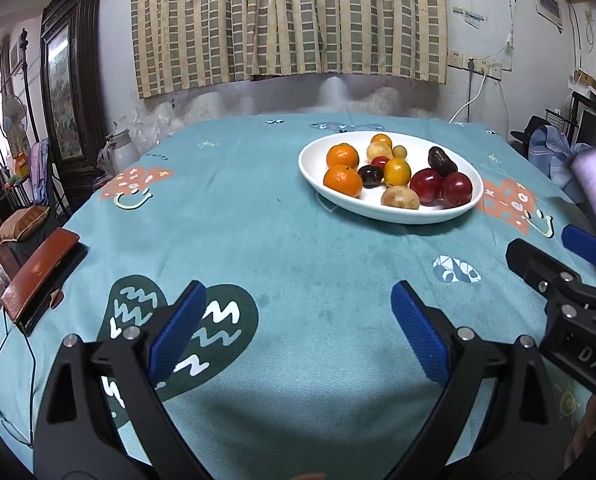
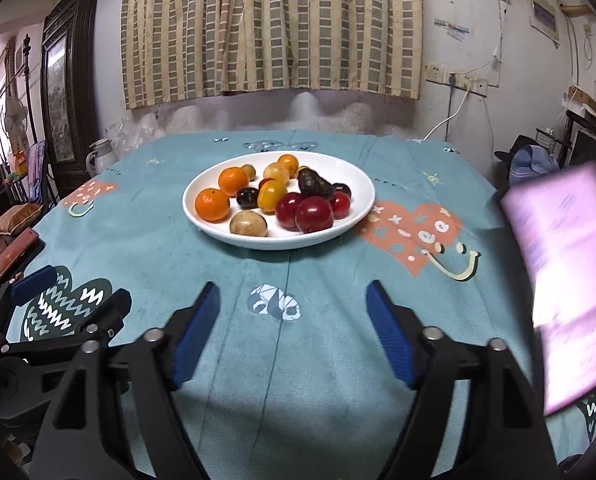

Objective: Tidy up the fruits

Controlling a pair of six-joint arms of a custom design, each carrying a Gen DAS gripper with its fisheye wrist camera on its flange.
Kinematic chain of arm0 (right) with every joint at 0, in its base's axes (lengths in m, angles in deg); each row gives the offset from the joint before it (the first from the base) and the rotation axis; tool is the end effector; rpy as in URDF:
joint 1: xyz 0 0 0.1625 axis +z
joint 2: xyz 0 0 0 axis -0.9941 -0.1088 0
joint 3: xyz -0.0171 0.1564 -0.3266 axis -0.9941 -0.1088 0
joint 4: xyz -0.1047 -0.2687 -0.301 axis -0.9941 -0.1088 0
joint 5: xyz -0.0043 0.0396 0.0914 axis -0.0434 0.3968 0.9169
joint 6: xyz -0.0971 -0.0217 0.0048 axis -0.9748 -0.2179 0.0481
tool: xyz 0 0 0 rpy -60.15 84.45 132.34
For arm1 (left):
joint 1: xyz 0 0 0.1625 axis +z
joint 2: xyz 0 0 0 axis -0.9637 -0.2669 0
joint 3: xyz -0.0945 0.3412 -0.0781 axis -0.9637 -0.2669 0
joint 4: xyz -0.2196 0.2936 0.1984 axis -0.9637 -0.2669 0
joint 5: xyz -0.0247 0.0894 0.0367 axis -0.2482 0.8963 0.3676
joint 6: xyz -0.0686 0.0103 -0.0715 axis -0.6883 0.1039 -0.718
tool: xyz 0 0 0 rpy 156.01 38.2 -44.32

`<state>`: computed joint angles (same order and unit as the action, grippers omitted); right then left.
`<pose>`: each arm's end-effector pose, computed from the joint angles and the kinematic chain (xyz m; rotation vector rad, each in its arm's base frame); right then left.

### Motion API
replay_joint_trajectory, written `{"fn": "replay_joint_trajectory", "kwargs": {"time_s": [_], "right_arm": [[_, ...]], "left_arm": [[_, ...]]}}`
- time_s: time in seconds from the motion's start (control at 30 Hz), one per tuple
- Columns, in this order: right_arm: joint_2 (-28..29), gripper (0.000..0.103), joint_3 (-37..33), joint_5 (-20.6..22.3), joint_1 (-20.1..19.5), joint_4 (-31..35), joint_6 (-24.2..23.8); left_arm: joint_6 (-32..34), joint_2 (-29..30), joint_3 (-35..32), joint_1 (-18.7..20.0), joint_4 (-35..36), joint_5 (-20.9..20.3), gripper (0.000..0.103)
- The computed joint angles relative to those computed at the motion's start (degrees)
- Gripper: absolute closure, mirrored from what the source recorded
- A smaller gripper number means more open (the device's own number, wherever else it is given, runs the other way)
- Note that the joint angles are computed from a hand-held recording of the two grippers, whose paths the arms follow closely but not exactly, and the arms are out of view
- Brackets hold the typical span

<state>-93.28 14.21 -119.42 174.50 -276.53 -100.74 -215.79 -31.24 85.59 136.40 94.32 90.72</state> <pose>0.1042 -0.6909 0.0751 0.5001 -2.1640 1.1104 -0.1428 -0.7113 -0.0009 0.4744 2.0954 -1.0803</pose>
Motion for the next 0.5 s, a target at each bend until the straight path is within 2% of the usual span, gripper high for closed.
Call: {"fn": "replay_joint_trajectory", "kwargs": {"time_s": [0.07,0.17,0.5], "right_arm": [[0.1,0.015,0.1,0.1,0.0,-1.1,-0.3],[0.1,0.015,0.4,0.2,0.0,-1.7,-0.8],[0.3,0.015,0.3,0.0,0.1,-2.0,-1.2]], "left_arm": [[0.0,0.0,0.1,-0.1,-0.2,-0.5,0.005],[-0.2,0.2,-0.3,-0.1,0.9,0.0,0.003],[6.1,-2.1,4.9,-1.2,-4.7,1.1,0.002]]}}
